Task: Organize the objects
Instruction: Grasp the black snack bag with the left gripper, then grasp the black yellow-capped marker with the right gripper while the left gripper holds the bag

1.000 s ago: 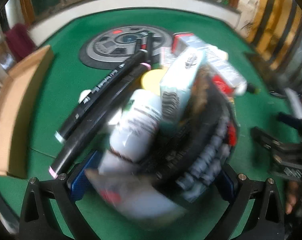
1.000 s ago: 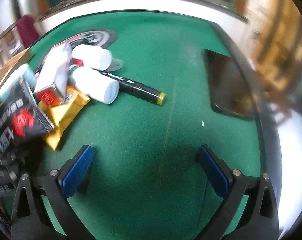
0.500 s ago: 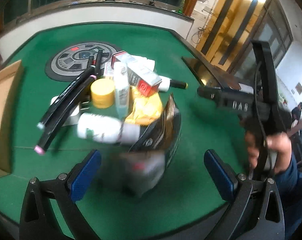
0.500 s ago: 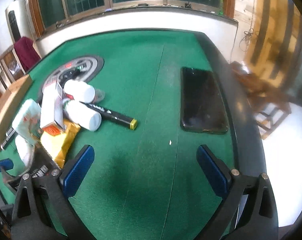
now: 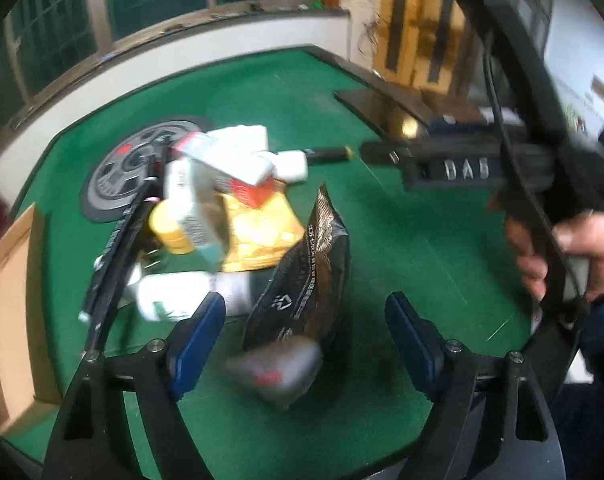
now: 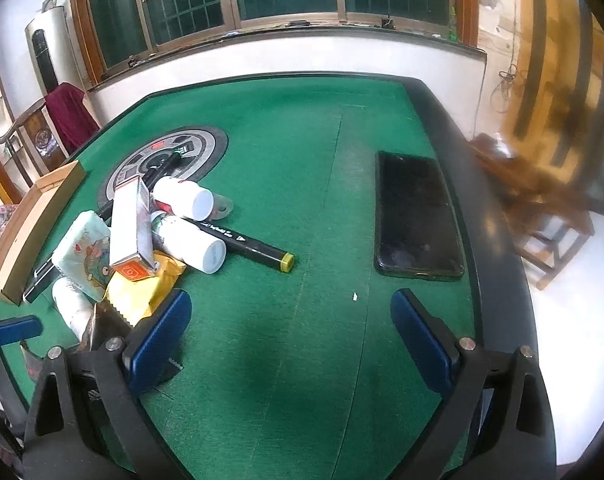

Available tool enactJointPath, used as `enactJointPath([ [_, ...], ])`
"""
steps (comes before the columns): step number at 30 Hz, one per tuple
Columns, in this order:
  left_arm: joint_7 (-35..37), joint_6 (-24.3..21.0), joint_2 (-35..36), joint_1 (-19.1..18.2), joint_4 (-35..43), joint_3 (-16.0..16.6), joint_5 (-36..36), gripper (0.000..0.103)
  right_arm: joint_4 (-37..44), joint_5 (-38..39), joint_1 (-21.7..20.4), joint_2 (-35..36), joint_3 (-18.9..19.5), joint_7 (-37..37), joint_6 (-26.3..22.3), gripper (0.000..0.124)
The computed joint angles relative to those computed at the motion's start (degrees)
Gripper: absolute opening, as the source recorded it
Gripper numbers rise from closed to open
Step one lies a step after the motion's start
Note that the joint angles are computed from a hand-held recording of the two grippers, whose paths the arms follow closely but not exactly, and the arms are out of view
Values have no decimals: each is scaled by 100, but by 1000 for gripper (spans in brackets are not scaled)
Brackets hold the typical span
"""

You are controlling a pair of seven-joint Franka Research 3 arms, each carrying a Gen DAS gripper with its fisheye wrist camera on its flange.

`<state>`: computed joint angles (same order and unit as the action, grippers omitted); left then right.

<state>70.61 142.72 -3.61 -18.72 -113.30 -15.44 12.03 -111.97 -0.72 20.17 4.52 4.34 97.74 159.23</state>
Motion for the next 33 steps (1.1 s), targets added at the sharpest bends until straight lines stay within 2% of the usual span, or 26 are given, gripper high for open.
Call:
enactJointPath([
  [4, -102, -359, 404, -74, 355, -74, 268, 77, -33, 71, -27, -21, -11, 44, 110, 100],
  [5, -150, -403, 512, -81, 419, -70, 225, 71, -38, 118, -34, -22, -7, 37, 127, 100],
  [6, -130, -442, 577, -78, 456, -64, 81, 54, -39, 190, -43, -22, 2, -2, 128, 98],
  [11, -317, -198, 384, -15, 179, -8, -297, 45, -10, 764, -92, -1, 71, -515, 75, 87],
  [14, -339, 40, 35, 44, -248, 60, -725, 41, 22, 1542, -162, 15, 173, -1202, 7, 76],
  [17, -579, 192, -393, 114, -725, 153, -979, 41, 115, 2545, -224, 51, 270, -2249, -158, 59],
  [18, -597, 217, -542, 121, -874, 191, -1064, 41, 218, 3183, -322, 93, 376, -3014, -408, 57],
  [19, -716, 234, -698, 149, -1033, 203, -1036, 41, 433, 3516, -440, 186, 468, -3548, -921, 48],
  [20, -825, 234, -848, 171, -1179, 234, -1063, 41, 524, 3560, -359, 235, 369, -3680, -1126, 39],
  [21, -937, 198, -892, 196, -1211, 236, -1021, 41, 631, 3409, -328, 285, 335, -3782, -1336, 27],
  [23, -1271, 140, -1063, 299, -1371, 196, -744, 41, 741, 2683, -192, 345, 272, -4127, -1350, 26],
  [25, -1351, 295, -1173, 288, -1553, 284, -817, 42, 1013, 2268, -139, 520, 215, -4198, -1448, 15],
  [27, -1405, 379, -1183, 287, -1611, 303, -804, 42, 1559, 2290, -196, 837, 221, -4379, -1877, 15],
  [30, -1529, 307, -1182, 297, -1585, 232, -594, 43, 2570, 1923, -142, 1459, 226, -4646, -2728, 15],
  [33, -1536, 316, -1242, 256, -1638, 272, -626, 43, 3112, 1211, 154, 1906, 59, -4369, -2823, 15],
])
